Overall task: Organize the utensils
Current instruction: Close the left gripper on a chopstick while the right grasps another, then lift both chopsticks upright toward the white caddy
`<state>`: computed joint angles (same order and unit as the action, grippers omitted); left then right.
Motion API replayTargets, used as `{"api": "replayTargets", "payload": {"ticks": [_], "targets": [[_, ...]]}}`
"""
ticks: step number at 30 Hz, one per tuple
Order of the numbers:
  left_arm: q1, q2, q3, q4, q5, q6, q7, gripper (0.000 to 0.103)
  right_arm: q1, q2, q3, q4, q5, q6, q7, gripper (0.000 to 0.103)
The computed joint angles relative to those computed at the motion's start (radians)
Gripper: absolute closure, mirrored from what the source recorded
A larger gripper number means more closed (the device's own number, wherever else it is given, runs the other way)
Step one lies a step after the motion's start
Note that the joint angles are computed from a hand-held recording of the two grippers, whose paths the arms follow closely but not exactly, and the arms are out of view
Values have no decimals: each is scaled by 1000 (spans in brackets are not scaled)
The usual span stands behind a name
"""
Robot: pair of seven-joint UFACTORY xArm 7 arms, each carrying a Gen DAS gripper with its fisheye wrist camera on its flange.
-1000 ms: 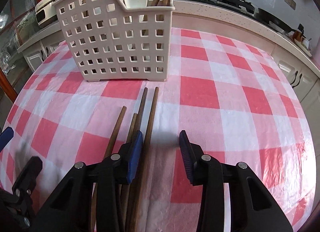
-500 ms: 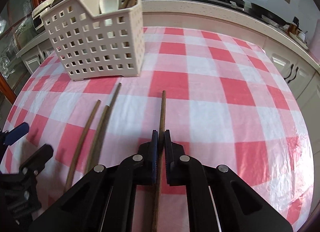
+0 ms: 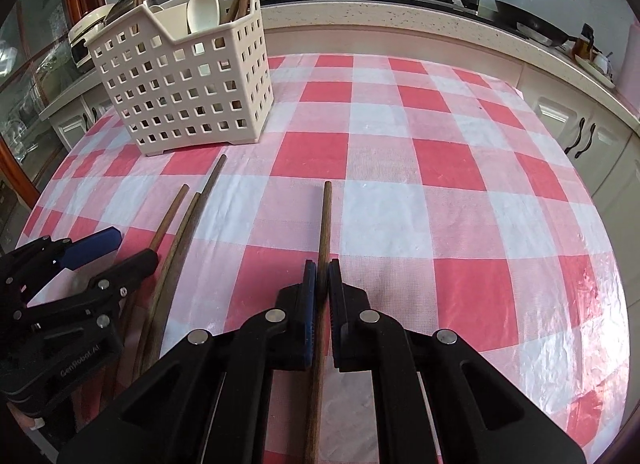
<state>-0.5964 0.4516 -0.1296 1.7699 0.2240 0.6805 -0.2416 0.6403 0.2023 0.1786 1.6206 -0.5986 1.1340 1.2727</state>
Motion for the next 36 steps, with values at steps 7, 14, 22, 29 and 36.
{"api": "replayTargets", "payload": {"ticks": [7, 14, 22, 29, 36], "targets": [[26, 9, -16, 27, -49, 30, 59, 93, 5, 40, -7, 65, 18, 47, -63, 96], [67, -38, -33, -46, -128, -19, 92, 96, 34, 28, -19, 57, -29, 50, -9, 97], [98, -183, -30, -234, -116, -208, 72, 97, 75, -4, 1, 75, -188, 42, 63, 97], [130, -312, -35, -361, -90, -332, 39, 97, 119, -16, 19, 122, -296, 82, 101, 97], [162, -428, -47, -466, -29, -427, -27, 97, 171, -11, 34, 181, -370, 143, 109, 97]]}}
